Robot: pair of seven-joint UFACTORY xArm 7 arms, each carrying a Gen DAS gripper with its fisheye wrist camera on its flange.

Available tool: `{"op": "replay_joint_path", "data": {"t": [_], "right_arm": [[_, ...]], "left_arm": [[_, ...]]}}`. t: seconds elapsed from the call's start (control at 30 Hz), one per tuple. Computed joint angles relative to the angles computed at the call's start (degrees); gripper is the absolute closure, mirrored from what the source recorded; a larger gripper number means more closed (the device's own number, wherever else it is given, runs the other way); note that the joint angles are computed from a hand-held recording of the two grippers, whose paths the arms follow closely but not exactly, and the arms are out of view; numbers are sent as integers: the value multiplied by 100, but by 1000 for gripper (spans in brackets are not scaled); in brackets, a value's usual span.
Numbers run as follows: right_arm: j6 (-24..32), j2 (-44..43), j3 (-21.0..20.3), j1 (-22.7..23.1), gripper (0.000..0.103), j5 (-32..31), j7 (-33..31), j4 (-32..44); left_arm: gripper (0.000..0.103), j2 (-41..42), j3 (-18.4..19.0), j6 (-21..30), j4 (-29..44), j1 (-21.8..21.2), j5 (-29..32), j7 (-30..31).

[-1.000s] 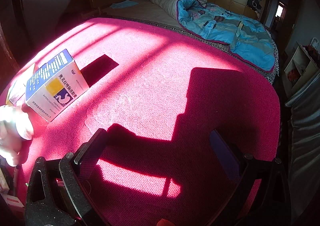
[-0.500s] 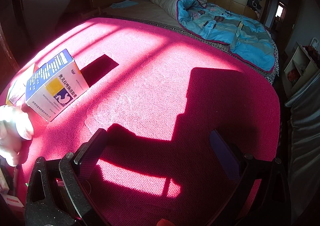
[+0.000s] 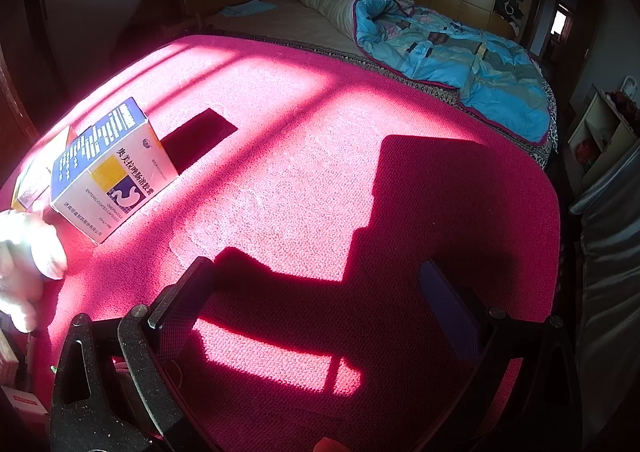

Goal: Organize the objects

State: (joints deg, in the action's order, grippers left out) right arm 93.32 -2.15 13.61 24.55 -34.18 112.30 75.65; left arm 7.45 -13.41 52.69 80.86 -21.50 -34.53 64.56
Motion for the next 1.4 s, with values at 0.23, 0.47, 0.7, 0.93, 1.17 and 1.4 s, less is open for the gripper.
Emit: {"op": "replay_joint_path", "data": {"t": [0.23,0.47,0.7,0.93,1.17,1.4], "right_arm": [[-956,-823,84,-62,0,-358,478,-907],[-1110,-1798,898,-532,0,-1246,1389,-1500],[-1091,-1823,1153,-575,0,-1699,1084,-1311],[-952,-2058,1626,-703,0,-2327,1274,-1477],[-1045,-2139,1719,-543,0,-2729,543,-1337],[-2398,-1825,1172,-400,0,-1974,-76,-1329]], "left_arm": [[0,-21,-2,-20,-35,-4,-9,0],[0,-26,-11,-63,-55,-36,0,-38],[0,-17,-17,-73,-42,-45,18,-44],[0,-112,4,-8,-101,-46,163,-180],[0,-1146,601,1466,-257,370,-1336,819],[0,-1227,1185,408,-193,1128,-1872,-291]]}}
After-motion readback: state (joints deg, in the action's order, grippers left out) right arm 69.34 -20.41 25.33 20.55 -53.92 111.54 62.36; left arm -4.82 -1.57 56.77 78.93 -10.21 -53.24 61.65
